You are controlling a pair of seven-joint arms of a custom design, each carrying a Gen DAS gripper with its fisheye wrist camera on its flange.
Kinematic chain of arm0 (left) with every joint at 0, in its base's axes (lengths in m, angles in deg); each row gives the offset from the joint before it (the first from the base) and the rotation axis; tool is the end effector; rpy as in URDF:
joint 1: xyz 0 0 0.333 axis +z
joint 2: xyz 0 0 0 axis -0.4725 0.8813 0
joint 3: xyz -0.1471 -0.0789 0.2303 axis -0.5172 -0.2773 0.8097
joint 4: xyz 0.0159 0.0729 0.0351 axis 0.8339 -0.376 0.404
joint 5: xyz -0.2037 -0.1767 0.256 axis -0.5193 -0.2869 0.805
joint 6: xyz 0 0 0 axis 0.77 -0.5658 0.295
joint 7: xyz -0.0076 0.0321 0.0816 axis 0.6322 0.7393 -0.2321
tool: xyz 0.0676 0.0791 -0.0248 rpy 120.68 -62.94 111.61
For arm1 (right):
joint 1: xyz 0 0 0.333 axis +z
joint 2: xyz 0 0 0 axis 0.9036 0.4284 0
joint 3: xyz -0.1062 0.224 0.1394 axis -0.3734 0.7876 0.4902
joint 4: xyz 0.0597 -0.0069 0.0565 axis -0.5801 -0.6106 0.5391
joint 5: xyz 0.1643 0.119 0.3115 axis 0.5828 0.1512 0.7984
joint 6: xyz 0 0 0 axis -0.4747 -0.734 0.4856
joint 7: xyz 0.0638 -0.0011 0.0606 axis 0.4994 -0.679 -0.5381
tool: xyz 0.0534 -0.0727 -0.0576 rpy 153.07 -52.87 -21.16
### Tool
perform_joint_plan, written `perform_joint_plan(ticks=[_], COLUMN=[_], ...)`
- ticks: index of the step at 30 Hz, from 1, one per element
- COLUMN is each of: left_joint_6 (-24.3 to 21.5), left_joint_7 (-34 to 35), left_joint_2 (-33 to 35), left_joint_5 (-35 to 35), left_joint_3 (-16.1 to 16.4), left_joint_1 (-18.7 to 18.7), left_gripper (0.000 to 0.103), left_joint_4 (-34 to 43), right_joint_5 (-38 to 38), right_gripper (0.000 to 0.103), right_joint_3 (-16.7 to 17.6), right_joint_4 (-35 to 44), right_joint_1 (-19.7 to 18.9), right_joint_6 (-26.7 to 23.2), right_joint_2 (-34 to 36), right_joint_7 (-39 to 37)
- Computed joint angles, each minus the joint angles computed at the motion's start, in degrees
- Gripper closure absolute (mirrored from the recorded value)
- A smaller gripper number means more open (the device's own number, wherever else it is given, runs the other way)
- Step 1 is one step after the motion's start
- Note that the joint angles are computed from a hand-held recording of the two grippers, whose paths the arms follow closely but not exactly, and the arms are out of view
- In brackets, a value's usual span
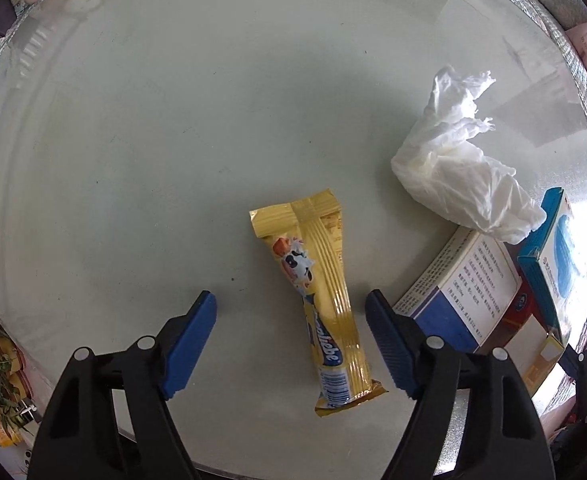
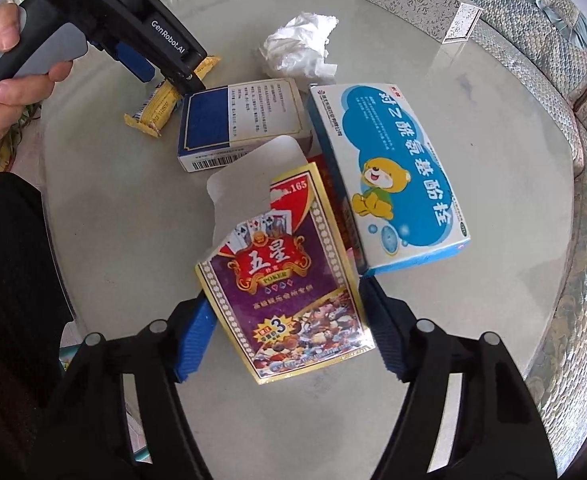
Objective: Collect trash
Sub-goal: 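Grasp the yellow snack wrapper with the left tool while the right tool grasps the playing-card box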
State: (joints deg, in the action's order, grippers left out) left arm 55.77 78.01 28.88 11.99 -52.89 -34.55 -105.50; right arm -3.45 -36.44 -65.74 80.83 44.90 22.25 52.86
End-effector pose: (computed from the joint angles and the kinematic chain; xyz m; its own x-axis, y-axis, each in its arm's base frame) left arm 0.4875 -0.1434 0.5519 0.0439 -0.9990 0.0056 -0.9988 -0.0440 -0.0202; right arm 0.3589 0.1237 0.5543 0.5868 -0.8087 0.0408 -0.7467 -0.5599 -0.3590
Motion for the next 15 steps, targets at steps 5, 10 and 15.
perform_joint_plan(ticks=[5,10,15], left_joint_6=[-2.35,-2.83,-2.86], left_joint_7=[-1.07,-0.14,1.06], left_joint_2=[4.67,3.8,1.93], left_joint_5=[0.65,-0.77,-3.06], left_joint_3=[-0.77,0.18,0.79], left_joint_1=[-0.87,-0.16,0.53], left_gripper=[0.049,0.065,0.084], left_joint_4=[6.7,6.38,4.36], right_joint_5=[-0.67,-0.81,-1.42], right_gripper=[0.038,0.039,0.039], right_joint_3=[1.15,1.26,1.56], right_joint_4=[-0.73,-1.1,-1.95], right_joint_1=[-0.28,-0.16,-0.28], right_joint_6=[-0.81,-2.05,-3.0], right_joint_2=[-1.02,-2.3,-4.08], right_joint_7=[2.15,4.12,6.23])
